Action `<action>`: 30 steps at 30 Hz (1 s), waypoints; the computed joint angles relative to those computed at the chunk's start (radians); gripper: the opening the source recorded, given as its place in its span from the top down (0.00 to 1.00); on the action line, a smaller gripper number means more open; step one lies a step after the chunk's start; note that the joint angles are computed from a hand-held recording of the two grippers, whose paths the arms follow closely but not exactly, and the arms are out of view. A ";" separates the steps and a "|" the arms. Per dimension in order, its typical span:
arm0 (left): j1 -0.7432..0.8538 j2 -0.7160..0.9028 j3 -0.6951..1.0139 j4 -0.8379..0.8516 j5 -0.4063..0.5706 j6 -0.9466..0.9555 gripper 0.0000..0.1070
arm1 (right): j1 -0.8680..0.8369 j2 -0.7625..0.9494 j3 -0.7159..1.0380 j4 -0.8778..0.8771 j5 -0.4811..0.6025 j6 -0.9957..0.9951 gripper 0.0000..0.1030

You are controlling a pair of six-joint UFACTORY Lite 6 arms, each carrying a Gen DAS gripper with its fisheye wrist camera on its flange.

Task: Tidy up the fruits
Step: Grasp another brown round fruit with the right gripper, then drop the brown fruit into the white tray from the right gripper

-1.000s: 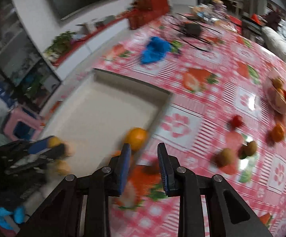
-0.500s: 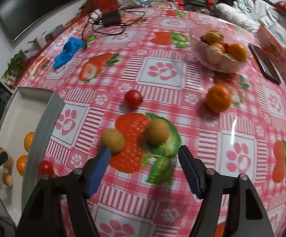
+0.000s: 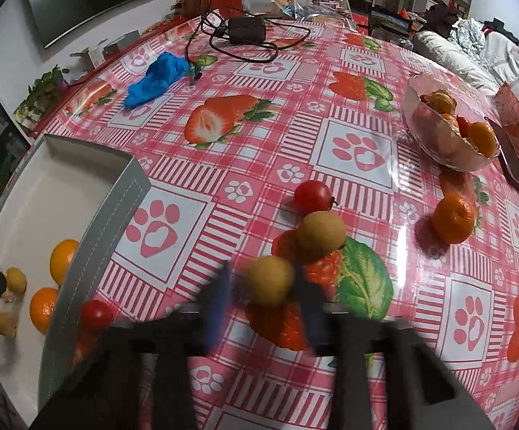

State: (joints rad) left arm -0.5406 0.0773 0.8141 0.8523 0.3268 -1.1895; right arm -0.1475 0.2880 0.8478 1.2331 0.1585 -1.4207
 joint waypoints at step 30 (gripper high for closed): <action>0.021 -0.037 -0.056 -0.019 0.088 -0.044 0.09 | 0.469 -0.215 0.033 -0.917 0.188 1.027 0.14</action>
